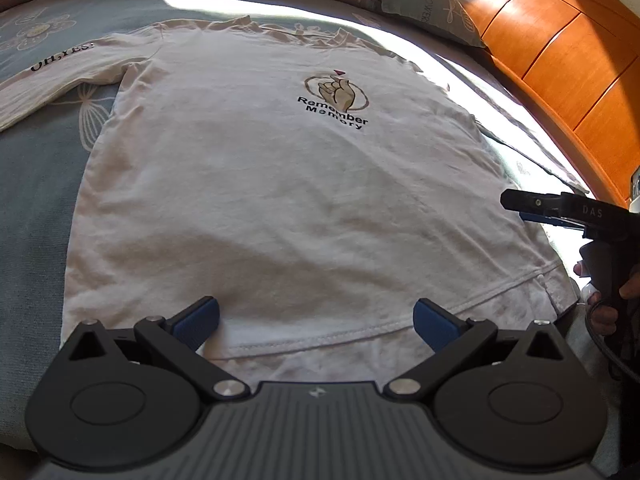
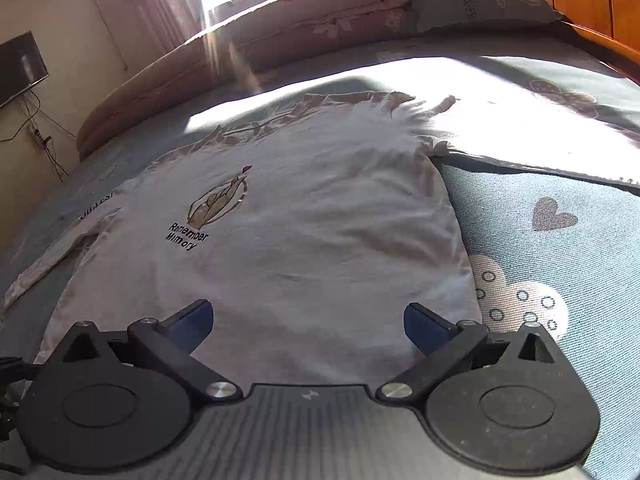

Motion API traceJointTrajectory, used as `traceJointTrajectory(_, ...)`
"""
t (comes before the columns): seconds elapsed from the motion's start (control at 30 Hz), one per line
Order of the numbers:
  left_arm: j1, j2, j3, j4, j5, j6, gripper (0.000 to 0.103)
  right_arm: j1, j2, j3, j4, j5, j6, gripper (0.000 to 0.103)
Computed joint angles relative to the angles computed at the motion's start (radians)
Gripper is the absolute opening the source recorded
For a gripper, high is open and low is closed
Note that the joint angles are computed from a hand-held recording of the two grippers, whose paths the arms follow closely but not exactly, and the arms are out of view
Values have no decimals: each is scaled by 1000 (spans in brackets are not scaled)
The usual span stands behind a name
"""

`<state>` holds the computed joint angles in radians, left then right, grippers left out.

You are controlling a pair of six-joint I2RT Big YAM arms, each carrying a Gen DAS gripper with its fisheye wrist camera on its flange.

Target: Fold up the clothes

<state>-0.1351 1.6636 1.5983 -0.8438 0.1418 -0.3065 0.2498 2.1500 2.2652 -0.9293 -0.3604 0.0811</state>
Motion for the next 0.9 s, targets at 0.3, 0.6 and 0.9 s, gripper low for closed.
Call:
traceJointTrajectory(0.3, 22, 88, 136, -14, -7, 20, 102, 41, -120, -226, 84, 173, -113, 103)
traceJointTrajectory(0.6, 62, 63, 67, 63, 98, -70, 102, 55, -128, -244, 94, 222, -168, 103)
traceJointTrajectory(0.9, 200, 47, 196, 24, 146, -65, 102, 60, -130, -249, 99, 234, -175, 103)
